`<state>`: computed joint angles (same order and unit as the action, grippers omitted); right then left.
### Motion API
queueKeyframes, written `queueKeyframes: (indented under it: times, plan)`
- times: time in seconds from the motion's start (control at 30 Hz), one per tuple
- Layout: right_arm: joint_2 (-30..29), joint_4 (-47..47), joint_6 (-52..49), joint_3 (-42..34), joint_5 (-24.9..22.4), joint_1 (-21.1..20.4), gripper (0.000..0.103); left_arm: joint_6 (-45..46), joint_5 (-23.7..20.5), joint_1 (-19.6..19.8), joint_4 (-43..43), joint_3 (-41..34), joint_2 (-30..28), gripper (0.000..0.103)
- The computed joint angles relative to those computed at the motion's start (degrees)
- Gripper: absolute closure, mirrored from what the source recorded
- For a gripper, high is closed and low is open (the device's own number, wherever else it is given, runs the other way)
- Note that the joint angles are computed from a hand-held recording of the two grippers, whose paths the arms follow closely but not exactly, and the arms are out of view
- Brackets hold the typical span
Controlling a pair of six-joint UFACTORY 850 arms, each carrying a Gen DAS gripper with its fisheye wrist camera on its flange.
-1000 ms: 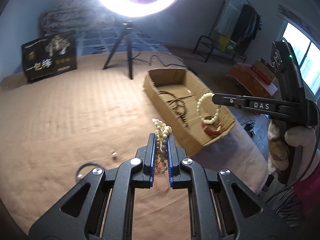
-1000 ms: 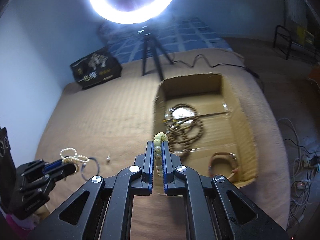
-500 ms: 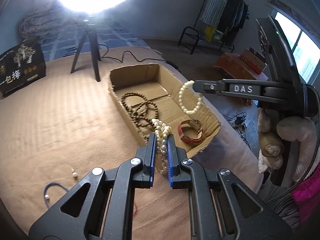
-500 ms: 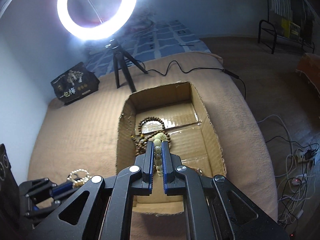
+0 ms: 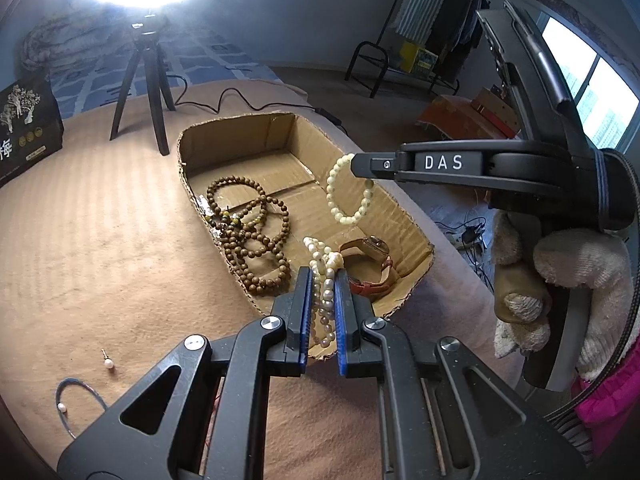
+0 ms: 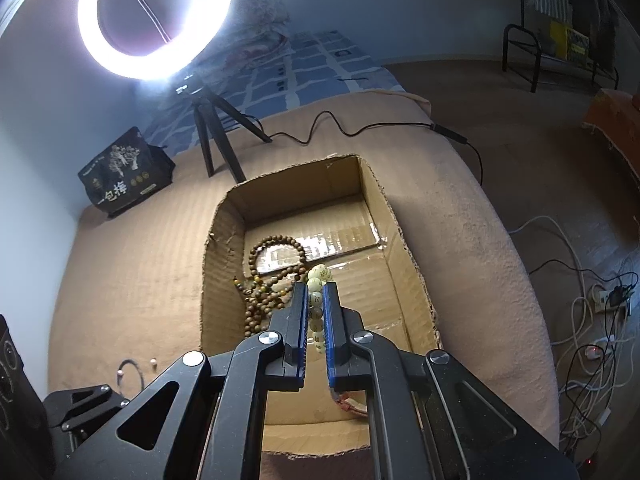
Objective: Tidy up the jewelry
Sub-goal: 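Lower both held bracelets into the cardboard box and open both tools, then move both tools back over the blanket toward the blue bangle and jade pendant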
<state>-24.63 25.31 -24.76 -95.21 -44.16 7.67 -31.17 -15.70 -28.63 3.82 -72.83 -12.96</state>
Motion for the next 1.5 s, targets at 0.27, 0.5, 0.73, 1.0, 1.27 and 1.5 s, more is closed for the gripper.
queueKeyframes:
  times: [0.27, 0.5, 0.73, 1.0, 1.27, 1.5]
  plan:
    - [-0.2, -1.1, 0.4, 0.1, 0.7, 0.3, 0.097, 0.0, -0.5, 0.0, 0.9, -0.8, -1.1, 0.095]
    - [-0.2, -2.8, 1.5, 0.2, 1.3, 0.5, 0.069, 1.1, -1.4, -0.4, 0.8, -1.6, -1.6, 0.071]
    - [0.0, -3.8, 2.4, 0.4, 1.9, 0.4, 0.064, -3.2, -1.5, -0.4, 5.0, -0.9, -1.0, 0.064]
    - [1.4, -5.1, 2.3, 1.8, 3.3, 1.0, 0.048, -5.6, -2.0, -0.2, 7.7, 0.5, 0.6, 0.064]
    - [3.7, -0.5, -0.5, 4.6, 5.7, 0.9, 0.030, -9.4, -2.7, 0.4, 12.3, 3.7, 3.8, 0.064]
    - [5.2, 0.9, -1.1, 6.1, 7.1, 1.7, 0.027, -16.2, -3.6, 1.5, 20.0, 8.2, 8.6, 0.036]
